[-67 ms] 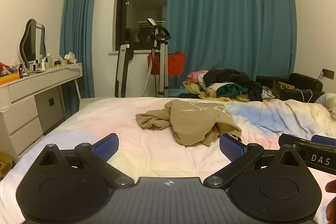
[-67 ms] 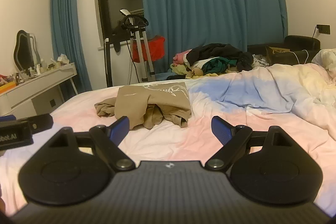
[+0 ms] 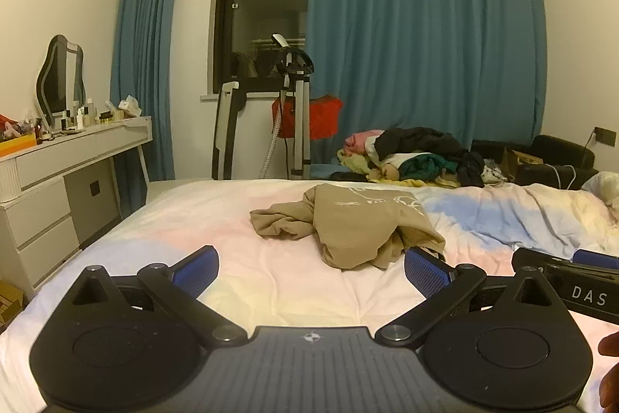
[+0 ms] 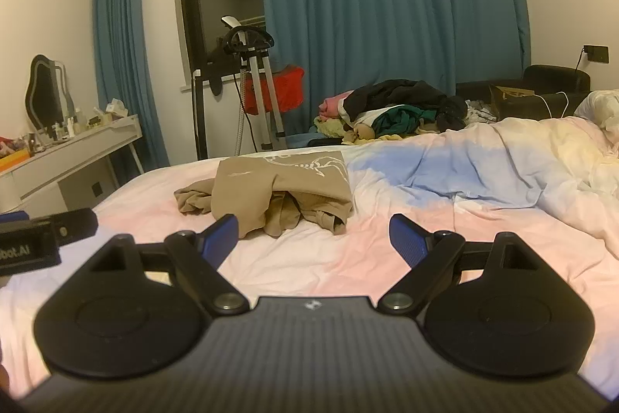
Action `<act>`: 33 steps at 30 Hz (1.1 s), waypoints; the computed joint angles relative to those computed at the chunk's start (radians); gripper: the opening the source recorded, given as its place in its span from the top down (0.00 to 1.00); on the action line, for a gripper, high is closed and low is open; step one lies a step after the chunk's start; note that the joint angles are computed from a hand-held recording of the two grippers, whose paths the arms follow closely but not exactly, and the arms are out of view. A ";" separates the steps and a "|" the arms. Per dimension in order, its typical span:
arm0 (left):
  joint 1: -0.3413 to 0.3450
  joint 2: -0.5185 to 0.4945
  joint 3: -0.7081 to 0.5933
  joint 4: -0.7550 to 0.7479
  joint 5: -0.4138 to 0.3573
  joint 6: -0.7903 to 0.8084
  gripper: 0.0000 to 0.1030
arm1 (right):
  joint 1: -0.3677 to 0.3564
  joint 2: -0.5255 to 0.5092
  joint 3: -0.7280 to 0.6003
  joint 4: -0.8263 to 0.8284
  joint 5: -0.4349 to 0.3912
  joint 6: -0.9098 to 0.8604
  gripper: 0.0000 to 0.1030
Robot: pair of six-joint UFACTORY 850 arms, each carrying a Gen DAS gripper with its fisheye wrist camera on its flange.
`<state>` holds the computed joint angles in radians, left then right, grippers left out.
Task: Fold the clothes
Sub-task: 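Move both grippers toward the crumpled beige T-shirt on the bed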
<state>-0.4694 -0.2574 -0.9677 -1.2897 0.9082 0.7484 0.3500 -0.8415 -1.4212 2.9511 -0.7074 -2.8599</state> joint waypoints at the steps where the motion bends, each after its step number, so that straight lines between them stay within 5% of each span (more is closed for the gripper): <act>1: -0.001 -0.004 -0.003 0.002 0.007 0.004 0.00 | 0.000 0.000 0.000 0.002 0.000 -0.002 0.16; 33: -0.007 -0.015 0.007 -0.051 0.034 0.050 0.00 | -0.009 0.029 0.047 -0.019 -0.061 0.114 0.16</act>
